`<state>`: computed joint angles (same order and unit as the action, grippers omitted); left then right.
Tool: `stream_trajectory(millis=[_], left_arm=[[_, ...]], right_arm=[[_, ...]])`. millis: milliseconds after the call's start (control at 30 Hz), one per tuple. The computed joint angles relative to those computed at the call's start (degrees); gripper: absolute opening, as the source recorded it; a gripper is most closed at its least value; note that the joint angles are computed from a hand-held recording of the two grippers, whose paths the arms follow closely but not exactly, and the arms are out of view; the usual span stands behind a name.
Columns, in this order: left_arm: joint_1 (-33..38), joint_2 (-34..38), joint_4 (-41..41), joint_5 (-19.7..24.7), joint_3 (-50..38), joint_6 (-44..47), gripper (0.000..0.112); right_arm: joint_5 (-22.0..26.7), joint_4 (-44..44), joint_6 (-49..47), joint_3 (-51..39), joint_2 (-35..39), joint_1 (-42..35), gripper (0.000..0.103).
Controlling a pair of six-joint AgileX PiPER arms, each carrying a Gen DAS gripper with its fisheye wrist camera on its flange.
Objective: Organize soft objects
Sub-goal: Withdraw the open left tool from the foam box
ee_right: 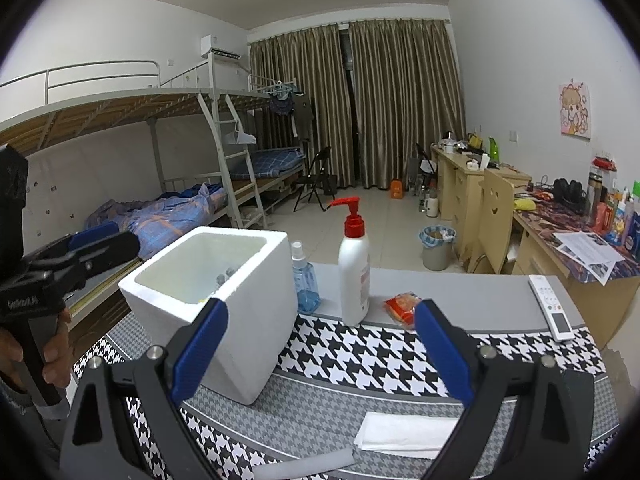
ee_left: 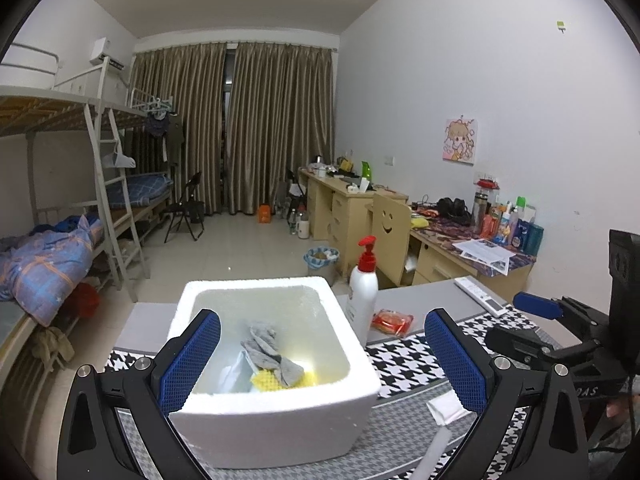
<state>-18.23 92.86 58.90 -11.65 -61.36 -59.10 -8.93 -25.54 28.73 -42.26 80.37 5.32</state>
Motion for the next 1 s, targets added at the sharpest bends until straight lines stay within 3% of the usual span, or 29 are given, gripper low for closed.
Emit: stream_trajectory(millis=[133,200,333,633,767,933,1000], left_arm=[[-0.69,-0.53,-1.64,-0.39,1.55,1.24,0.102],[-0.93,-0.56,-1.47,-0.68,2.05,1.51,0.102],[-1.42,-0.44,2.29,-2.10,3.03,-1.21,0.102],[-1.61,-0.05,2.57,-4.74,4.68,0.30,0.102],[-2.24,0.25,-2.35,-4.96,5.64,5.96,0.102],[-2.74,0.65,-3.19,-5.45,6.57,7.21,0.102],[-2.91,0.56,-5.70,-5.78,7.27,9.71,0.102]], right_arm=[[-0.63,-1.62,1.36,1.43,-0.86,-0.66,0.096],[-1.24,2.17,-1.96,2.56,-1.73,-0.84,0.096],[-1.80,2.57,-0.98,3.95,-2.64,-1.83,0.096],[-1.85,22.64,-19.18,6.62,-4.74,-0.35,0.096],[-2.60,30.46,-26.51,8.58,-5.63,0.22,0.096],[-3.98,28.60,-24.20,10.58,-6.09,-0.63,0.096],[-4.47,23.74,-19.57,11.19,-6.45,-1.68,0.096]])
